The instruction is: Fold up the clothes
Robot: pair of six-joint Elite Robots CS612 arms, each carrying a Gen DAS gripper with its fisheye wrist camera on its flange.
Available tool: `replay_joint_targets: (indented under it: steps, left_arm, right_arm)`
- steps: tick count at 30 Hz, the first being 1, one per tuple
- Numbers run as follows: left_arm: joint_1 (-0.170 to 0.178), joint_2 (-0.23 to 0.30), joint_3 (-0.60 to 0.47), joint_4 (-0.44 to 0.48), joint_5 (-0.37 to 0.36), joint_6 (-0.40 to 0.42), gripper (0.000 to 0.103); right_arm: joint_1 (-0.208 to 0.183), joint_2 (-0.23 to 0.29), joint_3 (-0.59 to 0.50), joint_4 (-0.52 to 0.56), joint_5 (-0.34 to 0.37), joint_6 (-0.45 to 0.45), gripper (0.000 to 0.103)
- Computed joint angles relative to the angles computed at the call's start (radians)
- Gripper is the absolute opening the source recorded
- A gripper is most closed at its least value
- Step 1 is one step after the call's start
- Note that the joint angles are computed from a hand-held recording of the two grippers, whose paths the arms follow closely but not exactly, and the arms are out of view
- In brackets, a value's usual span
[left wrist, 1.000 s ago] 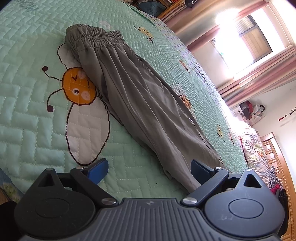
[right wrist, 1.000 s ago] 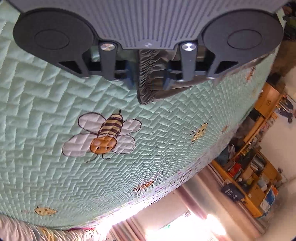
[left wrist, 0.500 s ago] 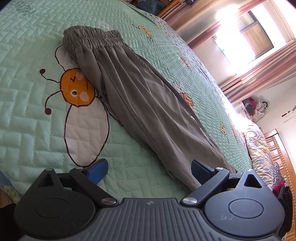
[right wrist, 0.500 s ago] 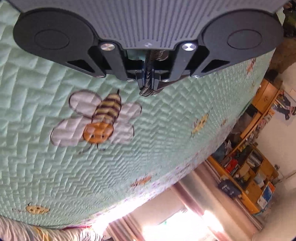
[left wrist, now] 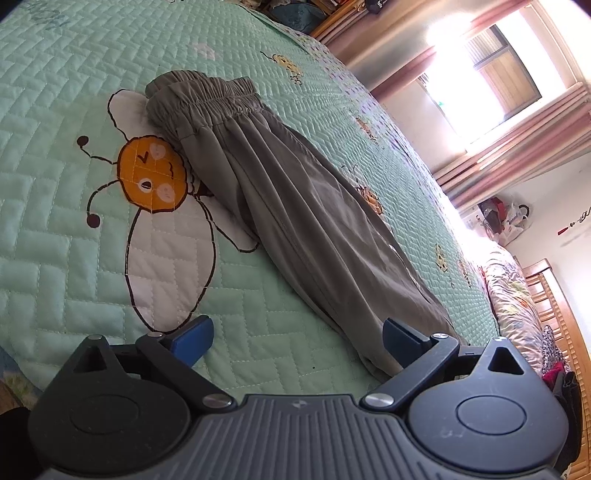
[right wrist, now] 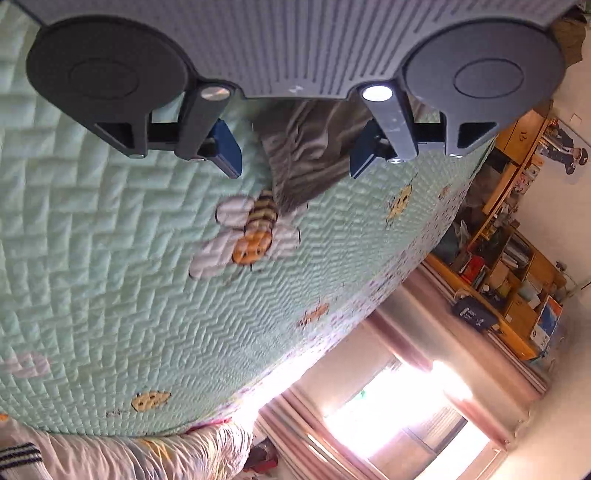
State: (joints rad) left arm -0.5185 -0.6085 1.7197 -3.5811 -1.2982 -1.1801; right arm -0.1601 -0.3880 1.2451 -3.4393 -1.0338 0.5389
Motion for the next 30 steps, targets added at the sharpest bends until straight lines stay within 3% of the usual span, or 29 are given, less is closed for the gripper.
replay_joint_targets:
  steps: [3, 5, 7, 9, 10, 11, 13, 18, 20, 22, 24, 26, 27, 30]
  left_arm:
    - [-0.004, -0.001, 0.003, -0.009, -0.002, 0.0, 0.099]
    - [-0.005, -0.001, 0.009, -0.018, -0.006, -0.005, 0.099]
    - [-0.005, -0.003, 0.015, -0.028, -0.007, -0.016, 0.099]
    - [-0.007, -0.004, 0.019, -0.031, -0.004, -0.024, 0.099]
    - [-0.008, -0.004, 0.02, -0.03, -0.003, -0.024, 0.099]
    - [-0.008, -0.005, 0.02, -0.028, -0.002, -0.025, 0.099]
    - [-0.008, -0.005, 0.02, -0.028, -0.003, -0.025, 0.099]
    - [-0.006, 0.006, 0.011, -0.041, -0.008, -0.023, 0.099]
    - [-0.007, 0.009, 0.007, -0.039, -0.007, -0.017, 0.1]
    - [-0.009, 0.008, 0.014, -0.055, -0.009, -0.02, 0.1]
    - [-0.011, 0.008, 0.022, -0.074, -0.011, -0.031, 0.099]
    - [-0.01, 0.012, 0.026, -0.09, -0.011, -0.041, 0.099]
    - [-0.009, 0.013, 0.027, -0.096, -0.013, -0.046, 0.099]
    - [-0.009, 0.014, 0.023, -0.089, -0.01, -0.043, 0.099]
  right_arm:
    - [0.003, -0.007, 0.029, -0.002, 0.008, 0.065, 0.066]
    - [0.004, 0.016, 0.009, -0.03, 0.045, 0.146, 0.066]
    - [0.011, 0.032, -0.019, -0.031, 0.02, 0.185, 0.064]
    - [0.02, 0.049, -0.052, -0.022, -0.012, 0.22, 0.053]
    - [0.021, 0.056, -0.07, -0.002, -0.012, 0.247, 0.035]
    - [0.022, 0.064, -0.086, 0.018, -0.013, 0.273, 0.011]
    - [0.022, 0.057, -0.079, 0.037, -0.038, 0.281, 0.01]
    - [0.032, -0.019, 0.063, -0.059, -0.174, 0.182, 0.011]
    - [0.024, -0.008, 0.051, -0.009, -0.139, 0.159, 0.025]
    - [0.003, 0.012, 0.039, -0.042, -0.068, 0.202, 0.024]
    - [0.0, -0.008, 0.069, -0.062, -0.106, 0.266, 0.031]
    - [0.015, -0.042, 0.119, -0.1, -0.194, 0.221, 0.037]
    - [0.021, -0.055, 0.141, -0.13, -0.199, 0.169, 0.037]
    - [0.048, -0.083, 0.196, -0.198, -0.097, -0.039, 0.045]
